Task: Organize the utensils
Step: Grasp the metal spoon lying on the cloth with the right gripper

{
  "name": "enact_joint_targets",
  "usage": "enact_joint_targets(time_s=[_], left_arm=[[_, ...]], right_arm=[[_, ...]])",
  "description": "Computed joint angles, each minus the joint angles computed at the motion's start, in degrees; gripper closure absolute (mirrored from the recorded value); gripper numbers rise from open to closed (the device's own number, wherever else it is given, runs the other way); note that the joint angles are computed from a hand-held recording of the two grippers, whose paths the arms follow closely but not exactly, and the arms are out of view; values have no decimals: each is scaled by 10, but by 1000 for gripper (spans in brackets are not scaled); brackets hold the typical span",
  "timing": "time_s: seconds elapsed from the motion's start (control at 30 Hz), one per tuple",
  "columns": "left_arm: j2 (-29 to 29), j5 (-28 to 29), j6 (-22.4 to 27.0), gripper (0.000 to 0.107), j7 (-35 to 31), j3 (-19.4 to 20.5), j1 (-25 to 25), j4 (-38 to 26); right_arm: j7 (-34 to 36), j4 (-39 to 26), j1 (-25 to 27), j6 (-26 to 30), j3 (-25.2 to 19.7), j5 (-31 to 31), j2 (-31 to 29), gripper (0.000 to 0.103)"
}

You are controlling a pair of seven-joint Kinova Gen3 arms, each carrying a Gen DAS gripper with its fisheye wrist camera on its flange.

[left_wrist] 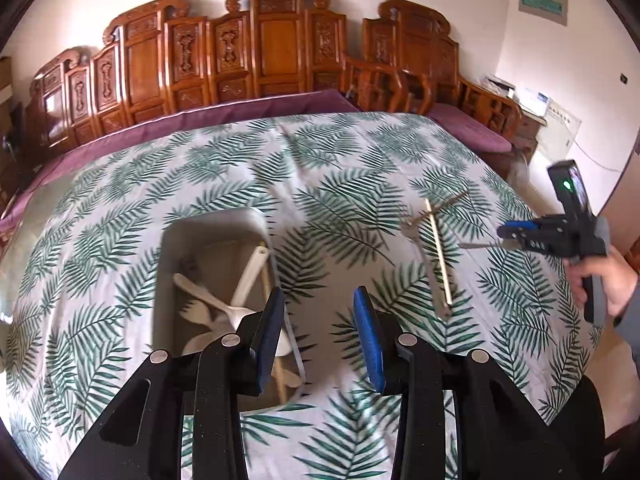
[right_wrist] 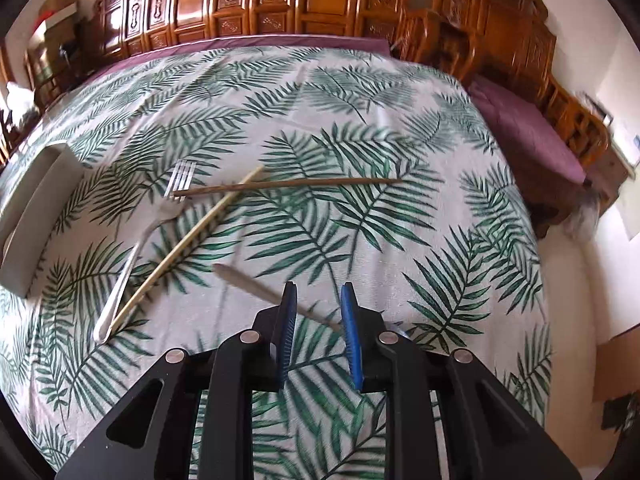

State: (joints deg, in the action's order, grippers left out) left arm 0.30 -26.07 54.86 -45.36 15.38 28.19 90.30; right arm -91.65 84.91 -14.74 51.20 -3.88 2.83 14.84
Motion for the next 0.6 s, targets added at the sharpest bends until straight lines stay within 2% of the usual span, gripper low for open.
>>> enact_joint_targets(time_s=[0.13,0.2,0.27,0.43,0.6], left_arm=[[9,-3,11,73,-2,5,12,-11],[11,3,13,73,-4,5,16,-13],[13,5,15,73,-4,4,19,-15],[19,9,17,73,-10,2,26,-18],[23,12,16,73,-9,0,33,-22]], right_arm=[[16,-15,8,10,-2,-13,19,78],[21,-19,13,12,-1,-21,27,74],[31,-25,25,15,-1,-37,33,59],[65,-44,52,43,-8,-80,46,51],[89,-55,46,75,-8,-78,47,49]])
